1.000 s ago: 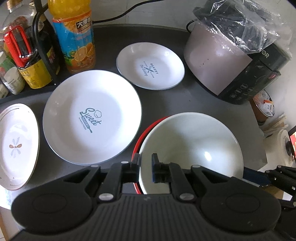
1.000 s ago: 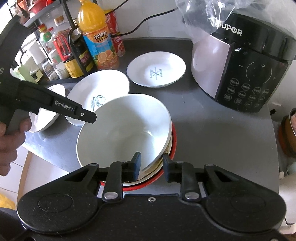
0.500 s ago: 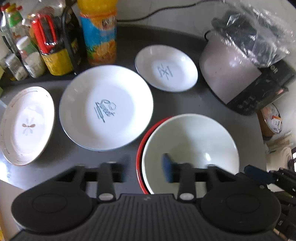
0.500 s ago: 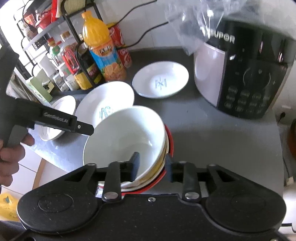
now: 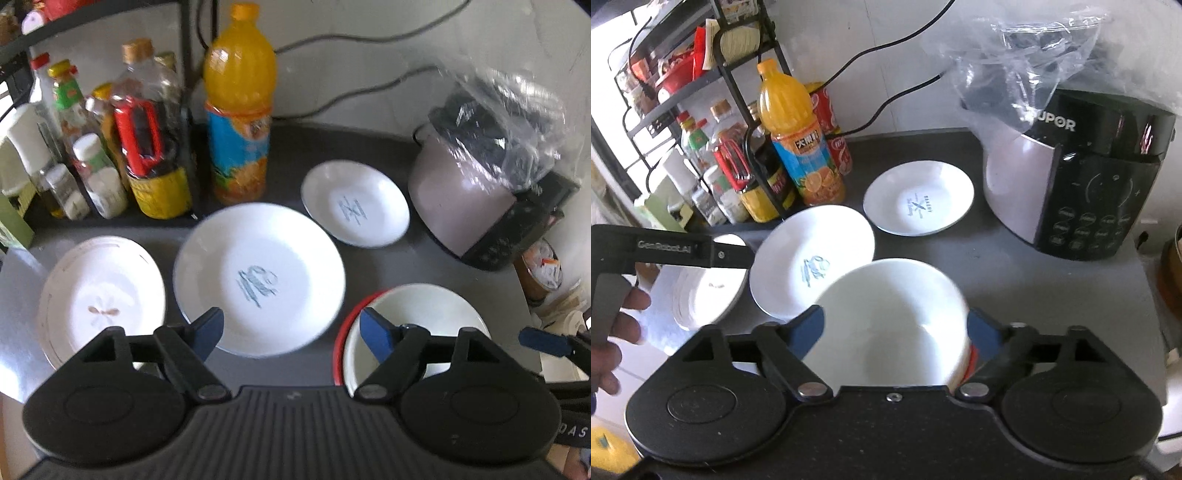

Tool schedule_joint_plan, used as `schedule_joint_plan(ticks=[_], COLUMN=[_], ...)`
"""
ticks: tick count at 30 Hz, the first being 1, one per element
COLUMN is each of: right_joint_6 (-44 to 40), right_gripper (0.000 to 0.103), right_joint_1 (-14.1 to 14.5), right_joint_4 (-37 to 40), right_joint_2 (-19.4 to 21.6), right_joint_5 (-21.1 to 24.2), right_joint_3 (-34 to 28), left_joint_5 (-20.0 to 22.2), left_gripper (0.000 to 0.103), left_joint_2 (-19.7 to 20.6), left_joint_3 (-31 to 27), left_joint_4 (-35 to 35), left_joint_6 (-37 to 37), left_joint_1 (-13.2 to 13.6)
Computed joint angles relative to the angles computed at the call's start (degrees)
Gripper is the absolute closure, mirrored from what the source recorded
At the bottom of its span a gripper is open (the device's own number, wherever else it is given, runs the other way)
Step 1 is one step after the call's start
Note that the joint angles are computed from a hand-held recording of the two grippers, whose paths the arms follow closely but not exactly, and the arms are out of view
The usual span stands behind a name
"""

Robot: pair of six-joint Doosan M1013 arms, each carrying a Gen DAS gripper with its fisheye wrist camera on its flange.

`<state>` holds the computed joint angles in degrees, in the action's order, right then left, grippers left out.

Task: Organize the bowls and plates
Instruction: 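Withdraw both grippers from the bowl stack toward the white plates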

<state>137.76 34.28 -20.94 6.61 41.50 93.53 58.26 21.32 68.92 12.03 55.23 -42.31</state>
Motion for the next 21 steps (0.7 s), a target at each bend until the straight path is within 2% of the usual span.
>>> schedule_joint_plan(ticks=[4,10,15,21], right_joint_6=[10.0,17.9,19.9,21.0], right_gripper=[0.009,0.002,0.0,0.0], right_joint_1=[2.6,4.8,5.9,7.0], right_joint_4=[-7.6,-14.4,-15.8,-16.5], right_joint_2=[1.5,3.1,4.5,5.9], right_joint_5=[1.5,1.1,1.7,0.8], right_joint_3=[-1.5,-3.2,-5.0,-6.6], left_joint_5=[-1.7,-4.4,-4.6,-7.2], left_gripper=[0.021,0.019,0.019,0.018], left_joint_2=[-1.4,-3.6,-4.8,-6.7], left_joint_3=[1.7,4.2,5.4,7.8], left_joint_4=[1.1,1.6,-0.4,-0.6], left_joint_6=[-0.3,1.3,2.9,1.9], left_joint_1=[1.5,3.6,5.4,7.0])
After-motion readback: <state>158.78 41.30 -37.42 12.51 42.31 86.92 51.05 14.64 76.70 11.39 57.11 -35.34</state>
